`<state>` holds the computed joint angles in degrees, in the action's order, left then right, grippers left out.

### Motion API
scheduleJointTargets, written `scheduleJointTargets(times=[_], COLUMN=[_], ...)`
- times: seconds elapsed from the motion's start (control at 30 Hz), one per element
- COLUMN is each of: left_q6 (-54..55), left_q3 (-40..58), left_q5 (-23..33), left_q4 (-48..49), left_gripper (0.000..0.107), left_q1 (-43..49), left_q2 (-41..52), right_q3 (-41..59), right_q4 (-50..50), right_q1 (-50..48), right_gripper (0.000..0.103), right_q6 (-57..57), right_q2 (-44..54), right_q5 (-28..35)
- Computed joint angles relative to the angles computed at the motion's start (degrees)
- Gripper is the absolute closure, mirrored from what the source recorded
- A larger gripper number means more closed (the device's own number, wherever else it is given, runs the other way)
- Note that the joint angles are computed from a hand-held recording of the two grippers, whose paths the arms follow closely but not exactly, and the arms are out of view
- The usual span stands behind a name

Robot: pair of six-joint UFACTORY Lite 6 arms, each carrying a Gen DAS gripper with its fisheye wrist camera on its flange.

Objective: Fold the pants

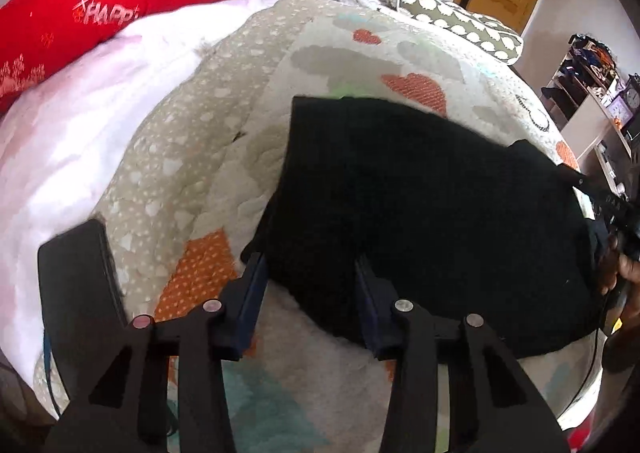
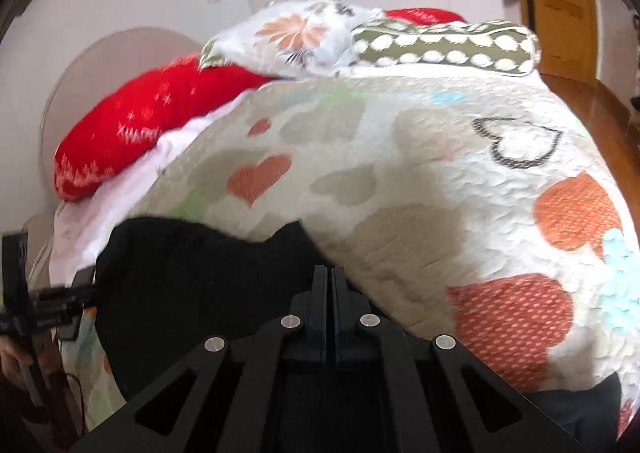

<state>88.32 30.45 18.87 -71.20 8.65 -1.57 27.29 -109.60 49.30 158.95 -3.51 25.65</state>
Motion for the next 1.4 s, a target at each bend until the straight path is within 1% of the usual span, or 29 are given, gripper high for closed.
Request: scheduleJointTargets(times=[0.03, 0.1, 0.2, 0.23, 0.27, 0.3, 0.33, 0.37, 0.43, 0.5, 0.53, 0.57, 0.63, 0.67, 0.7, 0.73, 0.77, 0.83, 0.87, 0.9, 0.97, 1.07, 1.1, 1.13, 1.17, 1.2, 1.27, 1.3, 1.4], left_q6=[0.3, -0.1, -0.5, -1.0, -1.9, -2.7, -2.8, -3.0, -3.5, -4.0, -4.0, -4.0, -4.8, -5.7, -6.1, -5.9, -5.3, -4.5, -4.1, -4.4, -6.1, -7.5, -9.3, -10.3, -10.6, -10.6, -10.2, -11.0, -13.9], left_q3=[1.0, 0.8, -1.1, -1.1, -0.6, -0.1, -0.2, -0.3, -0.5, -1.0, -1.4, -1.4, -1.1, -1.2, -1.6, -2.4, -3.1, -2.8, -1.9, -0.9, 0.1, -2.4, -3.0, -3.5, -3.7, -3.7, -4.0, -4.1, -3.1], left_q5=[0.3, -0.2, -1.0, -0.1, 1.5, 3.6, 4.0, 4.1, 3.2, 1.4, 0.5, 0.1, 1.5, 2.6, 3.8, 4.9, 5.1, 2.9, 1.9, 0.9, 1.4, 3.7, 3.9, 4.6, 5.6, 6.6, 8.1, 7.6, 3.7], left_q4=[-0.6, -0.6, 0.7, 1.7, 3.1, 4.2, 4.4, 4.5, 4.1, 3.6, 3.2, 3.0, 4.2, 5.6, 6.8, 7.7, 7.6, 6.3, 5.4, 4.8, 5.1, 7.5, 9.1, 9.8, 9.6, 9.0, 7.3, 7.4, 7.4], left_gripper=[0.066, 0.067, 0.068, 0.079, 0.083, 0.083, 0.083, 0.083, 0.083, 0.084, 0.085, 0.085, 0.092, 0.094, 0.097, 0.097, 0.097, 0.097, 0.097, 0.097, 0.097, 0.095, 0.088, 0.07, 0.06, 0.046, 0.044, 0.041, 0.039], left_q1=[0.3, 0.1, -0.5, 0.3, 1.3, 2.8, 3.3, 3.4, 2.5, 0.6, -0.3, -0.6, 0.0, 0.6, 1.4, 2.3, 3.0, 3.0, 2.9, 2.9, 4.1, 6.5, 6.8, 7.2, 7.6, 7.8, 7.6, 6.5, 1.7], left_q2=[2.1, 1.9, -1.8, -2.1, -1.4, -1.1, -1.5, -1.8, -2.0, -2.4, -2.8, -2.9, -2.9, -3.5, -4.9, -6.8, -7.9, -6.4, -4.2, -1.6, 0.0, -6.1, -7.9, -9.8, -11.0, -11.7, -13.1, -13.3, -11.4], right_q3=[0.4, 3.1, 5.1, 5.5, 5.3, 4.9, 4.2, 3.6, 3.6, 7.5, 10.2, 13.2, 17.5, 17.7, 16.3, 14.1, 12.6, 10.4, 11.8, 14.0, 16.7, 12.8, 10.9, 9.7, 9.4, 9.8, 14.0, 16.0, 23.1], right_q4=[-1.8, -3.4, 5.2, 8.3, 12.0, 13.3, 13.2, 11.6, 4.6, 0.8, 0.4, -1.2, 2.2, 2.8, 1.6, -0.2, -1.1, -3.6, -4.4, -2.7, 1.5, 6.6, 9.1, 10.8, 11.4, 12.6, 13.0, 13.8, 15.8], right_q1=[-1.4, -2.5, 0.6, 1.0, 1.5, 1.7, 1.7, 1.3, 0.3, -1.3, -1.9, -2.8, -3.6, -3.2, -2.1, -1.0, -0.4, -0.4, -1.7, -2.4, -3.1, 2.1, 5.7, 9.6, 12.2, 16.1, 23.6, 25.6, 29.9], right_gripper=[0.102, 0.102, 0.102, 0.101, 0.097, 0.096, 0.092, 0.065, 0.033, 0.037, 0.044, 0.068, 0.099, 0.1, 0.1, 0.1, 0.1, 0.099, 0.094, 0.093, 0.079, 0.07, 0.068, 0.059, 0.052, 0.052, 0.052, 0.052, 0.053], right_q6=[1.4, 1.8, -7.2, -10.2, -13.4, -14.3, -13.7, -11.7, -5.3, -4.1, -4.8, -4.4, -9.1, -9.5, -7.6, -4.7, -3.0, 1.6, 1.7, 0.0, -4.0, -7.4, -9.0, -9.3, -9.0, -9.6, -11.4, -12.8, -16.7], right_q2=[1.1, 5.7, 6.8, 6.6, 5.8, 4.8, 3.6, 2.4, 2.3, 6.8, 9.8, 13.4, 18.4, 18.9, 16.9, 14.1, 12.3, 10.3, 12.7, 16.0, 19.6, 12.4, 8.7, 6.1, 5.0, 4.5, 8.4, 10.5, 18.8], right_q5=[-1.3, -3.1, -1.2, -1.0, -0.4, -0.1, 0.0, -0.3, -0.6, -2.9, -4.2, -5.7, -7.4, -6.6, -5.1, -3.3, -2.1, -0.4, -1.8, -2.6, -4.7, -2.0, 0.0, 2.2, 3.3, 4.5, 4.9, 4.8, 6.0])
